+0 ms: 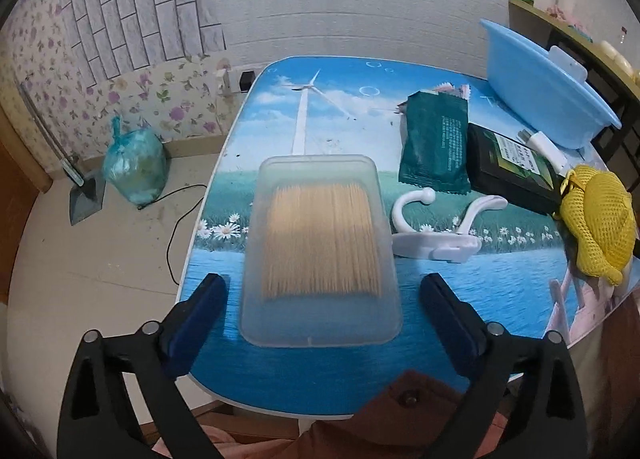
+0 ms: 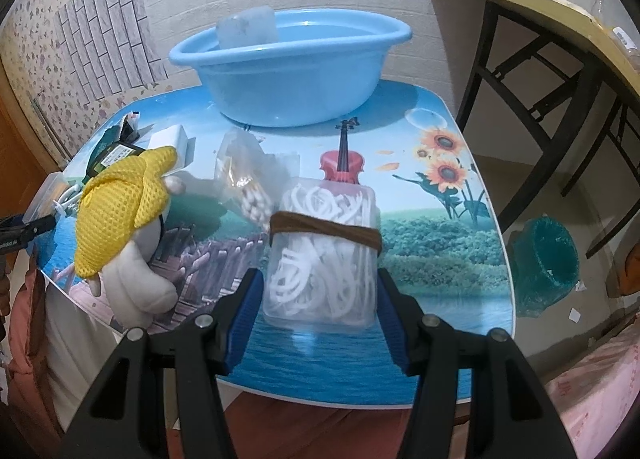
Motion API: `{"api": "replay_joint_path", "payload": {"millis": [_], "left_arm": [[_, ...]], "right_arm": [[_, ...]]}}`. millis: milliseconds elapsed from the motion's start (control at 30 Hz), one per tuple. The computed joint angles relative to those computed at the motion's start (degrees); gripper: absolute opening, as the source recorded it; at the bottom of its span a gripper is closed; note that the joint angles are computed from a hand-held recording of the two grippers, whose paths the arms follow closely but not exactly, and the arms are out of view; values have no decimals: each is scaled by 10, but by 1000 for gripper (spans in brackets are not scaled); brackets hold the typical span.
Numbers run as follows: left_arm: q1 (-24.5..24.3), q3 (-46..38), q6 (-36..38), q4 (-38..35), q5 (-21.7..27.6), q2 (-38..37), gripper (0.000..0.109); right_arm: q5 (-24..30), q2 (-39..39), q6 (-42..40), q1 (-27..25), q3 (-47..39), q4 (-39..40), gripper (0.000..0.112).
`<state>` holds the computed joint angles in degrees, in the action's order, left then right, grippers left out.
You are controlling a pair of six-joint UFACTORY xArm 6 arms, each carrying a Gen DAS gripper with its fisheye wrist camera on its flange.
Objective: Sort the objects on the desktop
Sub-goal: 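Lift the stick box and swab bag and carry both toward the blue basin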
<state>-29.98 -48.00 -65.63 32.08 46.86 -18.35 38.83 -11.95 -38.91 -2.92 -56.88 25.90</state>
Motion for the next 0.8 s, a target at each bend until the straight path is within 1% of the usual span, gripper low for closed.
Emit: {"api": "replay_joint_path", "payload": {"millis": [67,133,233,367,433,500,533,567,700,800], "left_arm": [[0,0,-11,3,4,0,103],[-4,4,-38,25,3,0,103],[-7,3,-55,36,6,1,103],[-4,6,-48,35,0,-1,103],[0,14,-43,31,-15,-8,102],[1,23,-60,49,-24,-17,90],[-3,21,-69,64,-16,-18,73],[-7,19,-72,74,-8,-16,60],[-4,20,-71,77,-15,-16,60],[-6,19,-70,76,-16,-19,60]], "right_arm": [[-3,0,-1,1,1,2,56],[-7,0,1,2,3,1,56],[-15,0,3,4,5,-1,56],[-10,4,9,3,2,-3,56],[-9,4,7,2,2,1,56],[-10,3,1,1,2,10,55],[-11,2,-4,-1,3,17,55],[-11,2,-8,-2,2,24,55],[-12,1,-5,-1,0,23,54],[-22,-7,-14,0,4,40,54]]}}
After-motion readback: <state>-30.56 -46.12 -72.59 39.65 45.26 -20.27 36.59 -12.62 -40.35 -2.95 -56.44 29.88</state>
